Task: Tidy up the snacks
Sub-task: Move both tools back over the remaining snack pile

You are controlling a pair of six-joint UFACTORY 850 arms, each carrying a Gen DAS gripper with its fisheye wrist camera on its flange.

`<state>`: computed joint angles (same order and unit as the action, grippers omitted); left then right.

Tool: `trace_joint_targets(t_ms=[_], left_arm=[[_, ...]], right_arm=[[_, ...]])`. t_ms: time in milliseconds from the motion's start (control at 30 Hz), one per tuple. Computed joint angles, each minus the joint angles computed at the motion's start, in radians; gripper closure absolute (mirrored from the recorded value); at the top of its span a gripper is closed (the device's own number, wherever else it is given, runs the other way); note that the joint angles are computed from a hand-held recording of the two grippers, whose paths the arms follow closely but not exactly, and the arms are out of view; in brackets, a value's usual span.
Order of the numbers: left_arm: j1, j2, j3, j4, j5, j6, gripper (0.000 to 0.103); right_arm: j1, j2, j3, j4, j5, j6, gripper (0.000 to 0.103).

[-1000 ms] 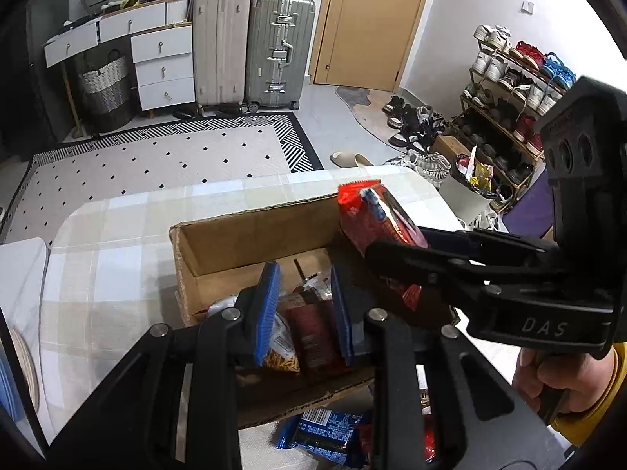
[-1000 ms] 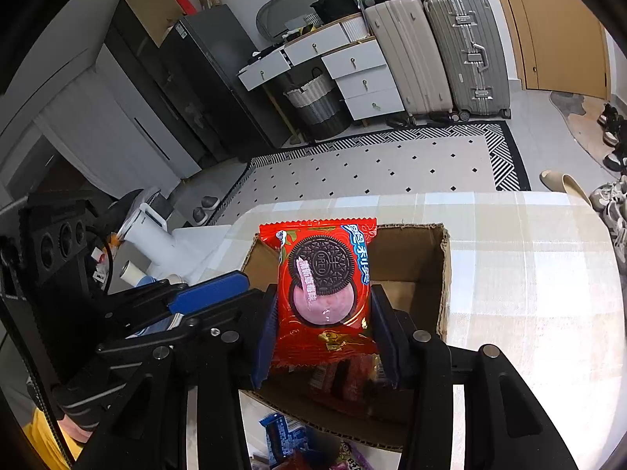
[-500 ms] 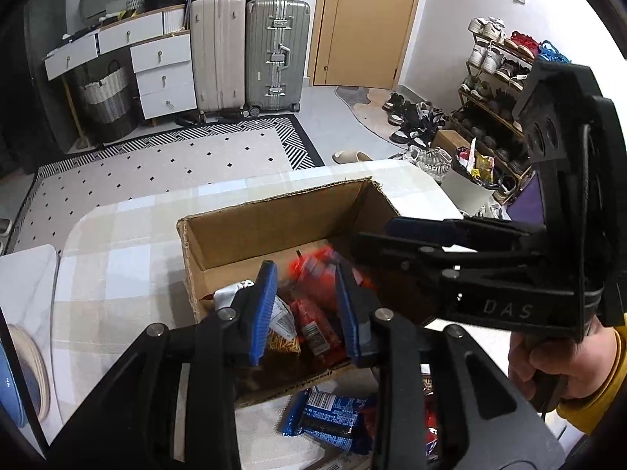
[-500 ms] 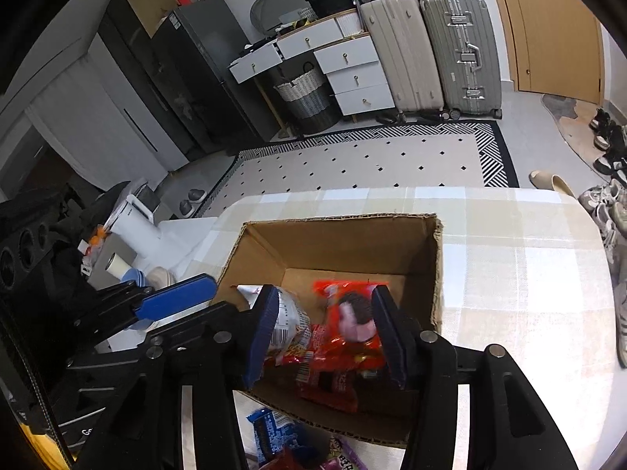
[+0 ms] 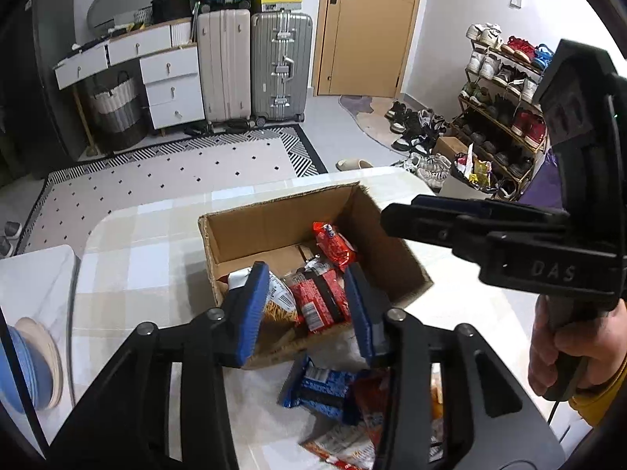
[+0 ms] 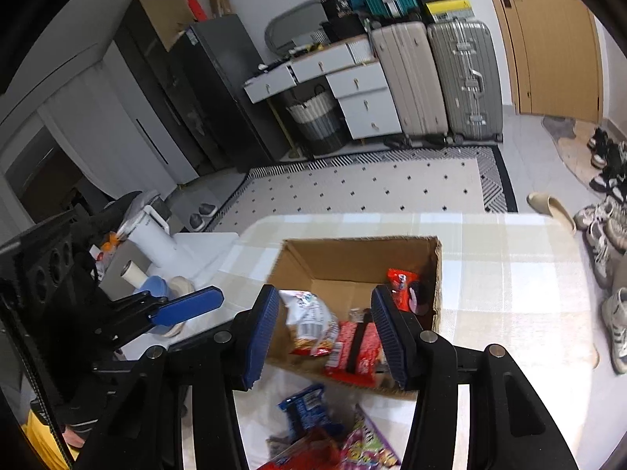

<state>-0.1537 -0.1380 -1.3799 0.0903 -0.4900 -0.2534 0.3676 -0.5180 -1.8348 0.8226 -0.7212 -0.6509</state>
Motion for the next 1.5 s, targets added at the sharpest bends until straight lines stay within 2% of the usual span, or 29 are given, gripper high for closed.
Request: trace_joint_targets(t_ms=[67,167,267,333,400,467,533,633,800,833,900,967,1033,1100,1233,1333,1367,1400,1500], left_arm=[[-0.013,0.041,0.017,0.028,-0.004,-0.029,0.054],[-0.037,0.095,0.034,0.086,-0.023,-0.087,0.049],[-0.070,0.172,0.070,0.164,-0.037,-0.172,0.036],[-0.094,0.218,0.094,0.233,-0.044,-0.239,0.030],[-0.132,0.274,0.122,0.331,-0.067,-0.338,0.025],[-0.164,0.331,0.151,0.374,-0.079,-0.384,0.024],[-0.224,0.404,0.197,0.502,-0.110,-0.506,0.021],[-0.300,0.484,0.243,0.629,-0.166,-0.651,0.018],[-0.440,0.631,0.342,0.716,-0.245,-0.823,0.016],[-0.477,0.653,0.361,0.760,-0.269,-0.877,0.015],[-0.543,0.694,0.407,0.838,-0.322,-0.967,0.000],[-0.598,0.731,0.452,0.898,-0.371,-1.067,0.000],[-0.618,0.778,0.499,0.883,-0.353,-1.117,0.000],[-0.619,0.801,0.543,0.903,-0.351,-1.174,0.000],[-0.664,0.820,0.626,0.985,-0.428,-1.286,0.000],[-0.682,0.812,0.677,0.992,-0.439,-1.321,0.000],[-0.657,0.807,0.689,0.986,-0.410,-1.312,0.000],[-0.665,0.799,0.701,0.978,-0.413,-1.315,0.000],[-0.640,0.776,0.724,0.951,-0.355,-1.309,0.000]], right_arm=[[-0.002,0.046,0.039,0.019,0.009,-0.025,0.052],[0.001,0.134,0.115,0.043,0.038,-0.068,0.043],[-0.002,0.227,0.203,0.094,0.064,-0.149,0.039],[-0.008,0.305,0.290,0.180,0.096,-0.227,0.034],[-0.022,0.391,0.400,0.328,0.115,-0.347,0.017],[-0.035,0.479,0.513,0.465,0.132,-0.466,0.014],[-0.050,0.546,0.599,0.571,0.116,-0.546,0.014],[-0.095,0.640,0.733,0.711,0.049,-0.609,0.012],[-0.125,0.779,0.904,0.807,0.063,-0.680,0.005],[-0.125,0.806,0.932,0.821,0.074,-0.694,0.005],[-0.121,0.855,0.980,0.833,0.118,-0.719,0.002],[-0.128,0.890,1.024,0.864,0.121,-0.767,0.001],[-0.141,0.912,1.060,0.887,0.094,-0.796,0.001],[-0.141,0.933,1.096,0.923,0.111,-0.839,0.001],[-0.129,0.960,1.169,0.997,0.125,-0.943,0.001],[-0.107,0.956,1.195,1.000,0.141,-0.985,0.001],[-0.097,0.956,1.204,1.000,0.152,-1.000,0.001],[-0.088,0.956,1.212,0.999,0.160,-1.013,0.001],[-0.063,0.948,1.222,0.988,0.192,-1.029,0.001]])
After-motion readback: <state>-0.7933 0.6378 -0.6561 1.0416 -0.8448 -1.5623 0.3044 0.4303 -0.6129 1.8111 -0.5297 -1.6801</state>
